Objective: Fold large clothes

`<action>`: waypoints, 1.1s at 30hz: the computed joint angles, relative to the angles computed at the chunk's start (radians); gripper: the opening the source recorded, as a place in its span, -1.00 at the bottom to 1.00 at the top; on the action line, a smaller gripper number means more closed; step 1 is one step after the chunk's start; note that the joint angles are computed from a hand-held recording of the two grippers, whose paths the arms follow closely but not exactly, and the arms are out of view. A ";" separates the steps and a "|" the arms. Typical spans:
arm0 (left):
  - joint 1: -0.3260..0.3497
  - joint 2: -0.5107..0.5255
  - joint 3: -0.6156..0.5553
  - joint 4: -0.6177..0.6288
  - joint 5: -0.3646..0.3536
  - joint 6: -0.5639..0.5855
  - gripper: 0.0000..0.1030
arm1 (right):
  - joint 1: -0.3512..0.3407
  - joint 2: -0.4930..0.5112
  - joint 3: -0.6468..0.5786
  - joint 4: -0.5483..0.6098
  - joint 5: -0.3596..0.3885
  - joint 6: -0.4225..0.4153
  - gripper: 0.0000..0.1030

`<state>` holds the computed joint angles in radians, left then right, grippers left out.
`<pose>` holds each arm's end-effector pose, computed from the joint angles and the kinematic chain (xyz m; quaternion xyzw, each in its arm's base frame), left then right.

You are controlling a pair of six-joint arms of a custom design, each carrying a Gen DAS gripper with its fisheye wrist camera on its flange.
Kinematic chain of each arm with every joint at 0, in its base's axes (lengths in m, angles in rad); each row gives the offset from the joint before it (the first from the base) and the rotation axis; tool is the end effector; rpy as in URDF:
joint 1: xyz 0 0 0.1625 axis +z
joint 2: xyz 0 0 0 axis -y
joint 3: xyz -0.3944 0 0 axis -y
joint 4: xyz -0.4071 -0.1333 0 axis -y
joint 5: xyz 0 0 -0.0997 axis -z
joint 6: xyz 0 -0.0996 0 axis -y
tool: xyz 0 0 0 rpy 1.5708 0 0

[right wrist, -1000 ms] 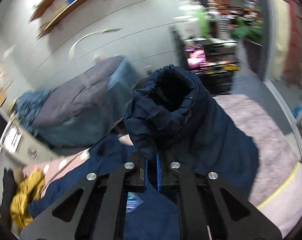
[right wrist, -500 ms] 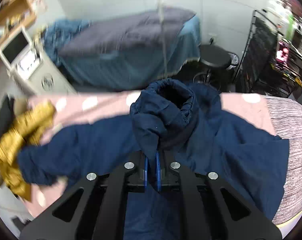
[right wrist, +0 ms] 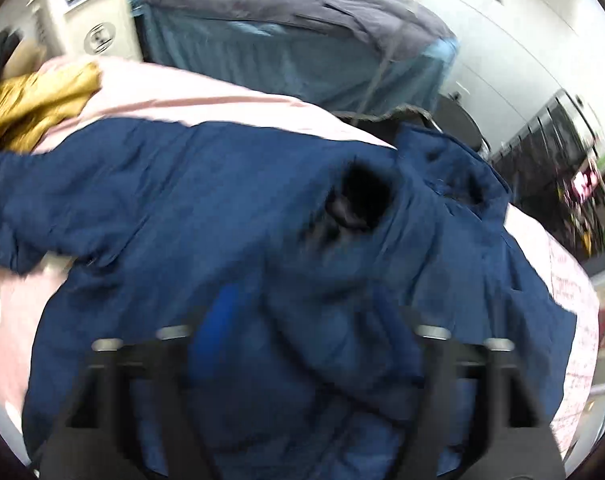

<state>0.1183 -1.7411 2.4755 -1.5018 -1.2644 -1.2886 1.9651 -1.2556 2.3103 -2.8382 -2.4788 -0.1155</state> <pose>-0.2153 -0.1901 0.1407 0.1339 0.9017 -0.0608 0.4066 0.2171 -0.3792 0.1445 0.1803 -0.8765 0.1551 0.4186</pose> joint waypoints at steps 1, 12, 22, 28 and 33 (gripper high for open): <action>0.010 0.004 -0.003 -0.006 0.008 0.003 0.83 | 0.016 0.009 0.011 -0.039 -0.002 -0.037 0.50; 0.216 0.284 -0.117 -0.531 0.151 0.364 0.79 | -0.046 -0.321 0.172 0.067 0.029 0.084 0.50; 0.387 0.796 -0.426 -0.789 0.166 0.820 0.27 | -0.229 -0.781 0.278 0.336 0.044 0.242 0.50; 0.362 0.783 -0.406 -0.820 0.124 0.930 -0.78 | -0.243 -0.858 0.294 0.375 0.020 0.251 0.50; 0.309 0.599 -0.266 -0.867 0.147 0.905 -0.80 | -0.300 -0.934 0.270 0.399 0.059 0.275 0.50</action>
